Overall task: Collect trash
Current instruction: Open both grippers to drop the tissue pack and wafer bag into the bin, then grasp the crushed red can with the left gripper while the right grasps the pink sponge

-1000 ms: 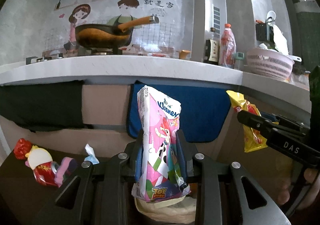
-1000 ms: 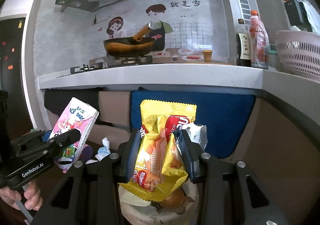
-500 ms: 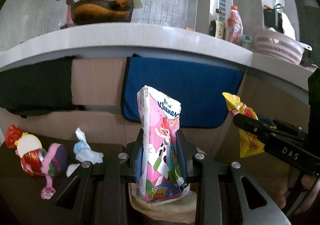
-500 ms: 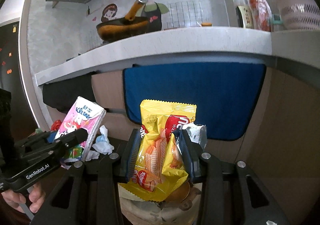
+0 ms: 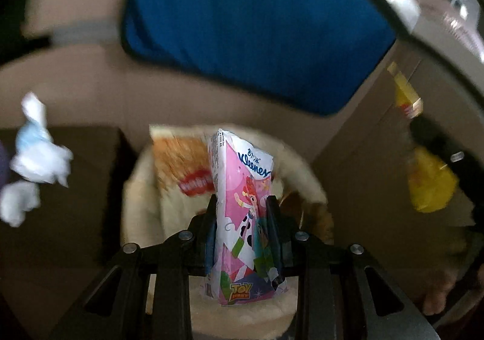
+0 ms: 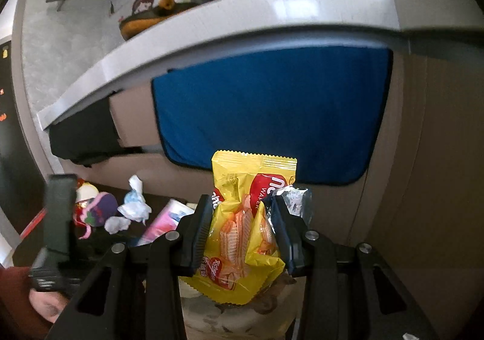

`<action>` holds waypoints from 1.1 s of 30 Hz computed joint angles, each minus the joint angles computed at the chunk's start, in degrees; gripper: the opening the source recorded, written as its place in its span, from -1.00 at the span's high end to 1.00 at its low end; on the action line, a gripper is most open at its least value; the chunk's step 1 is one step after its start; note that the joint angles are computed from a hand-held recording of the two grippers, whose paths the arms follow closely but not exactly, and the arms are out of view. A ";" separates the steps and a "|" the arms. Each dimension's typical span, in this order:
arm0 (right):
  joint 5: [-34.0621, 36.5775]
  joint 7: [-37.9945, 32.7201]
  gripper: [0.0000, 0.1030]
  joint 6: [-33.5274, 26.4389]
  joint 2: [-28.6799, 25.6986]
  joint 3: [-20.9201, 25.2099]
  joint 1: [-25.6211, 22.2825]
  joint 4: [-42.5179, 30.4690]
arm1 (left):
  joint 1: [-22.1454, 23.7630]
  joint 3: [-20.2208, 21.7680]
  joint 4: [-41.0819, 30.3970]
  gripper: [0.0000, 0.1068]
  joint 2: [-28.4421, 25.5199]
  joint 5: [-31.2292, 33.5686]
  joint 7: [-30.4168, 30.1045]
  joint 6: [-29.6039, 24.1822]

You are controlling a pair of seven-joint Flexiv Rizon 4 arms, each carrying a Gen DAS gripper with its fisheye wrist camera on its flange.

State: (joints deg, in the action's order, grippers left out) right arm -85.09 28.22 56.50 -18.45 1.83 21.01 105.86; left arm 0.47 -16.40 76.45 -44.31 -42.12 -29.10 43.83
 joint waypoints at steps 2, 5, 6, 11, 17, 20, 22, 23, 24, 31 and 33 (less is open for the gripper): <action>0.79 -0.12 0.26 0.48 -0.49 -0.11 -0.35 0.01 | -1.96 2.50 -5.26 0.44 -3.47 4.73 -4.37 -4.95; 2.27 -0.77 0.26 1.58 -1.32 -0.44 -0.73 -0.17 | -2.51 3.07 -10.10 0.41 -7.02 7.65 -7.90 -9.14; 2.44 -0.85 0.26 1.95 -1.57 -0.62 -0.77 -0.27 | -2.02 2.32 -9.62 0.40 -6.92 7.19 -7.08 -8.69; 2.76 -0.77 0.26 3.76 -3.26 -1.54 -0.55 -1.10 | 1.67 -1.68 -2.75 0.03 -2.69 0.73 -0.17 -4.62; -0.66 3.64 0.12 8.83 -6.42 -3.14 -0.82 -3.70 | 4.62 -1.79 -1.34 0.00 0.39 -6.14 2.96 -6.83; -3.94 7.61 -0.13 13.15 -9.13 -3.85 -1.57 -6.27 | 5.33 -0.65 -1.96 0.00 0.50 -8.03 3.29 -4.17; -2.21 6.53 -0.14 14.79 -10.89 -3.91 -1.64 -7.64 | 5.88 -0.19 -0.82 0.00 1.24 -8.99 5.07 -0.92; -1.38 6.10 -0.14 15.03 -11.46 -4.11 -1.35 -8.01 | 6.15 -0.01 -0.48 0.00 1.43 -9.31 5.77 0.46; -0.74 5.79 -0.14 15.04 -11.66 -4.37 -0.97 -8.07 | 6.47 0.05 0.24 0.00 1.77 -9.94 6.73 2.45; 2.81 4.40 -0.14 12.14 -10.82 -5.49 1.68 -7.06 | 9.51 0.84 1.96 0.00 2.16 -11.41 8.54 11.18; 3.44 3.74 -0.15 11.45 -10.68 -5.46 2.14 -7.19 | 10.29 1.90 0.22 0.00 1.19 -10.01 6.76 11.81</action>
State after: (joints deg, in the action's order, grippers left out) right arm -81.65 31.96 67.95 -29.14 -3.63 23.15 98.67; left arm 10.77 -14.51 76.67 -43.12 -52.13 -22.34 55.64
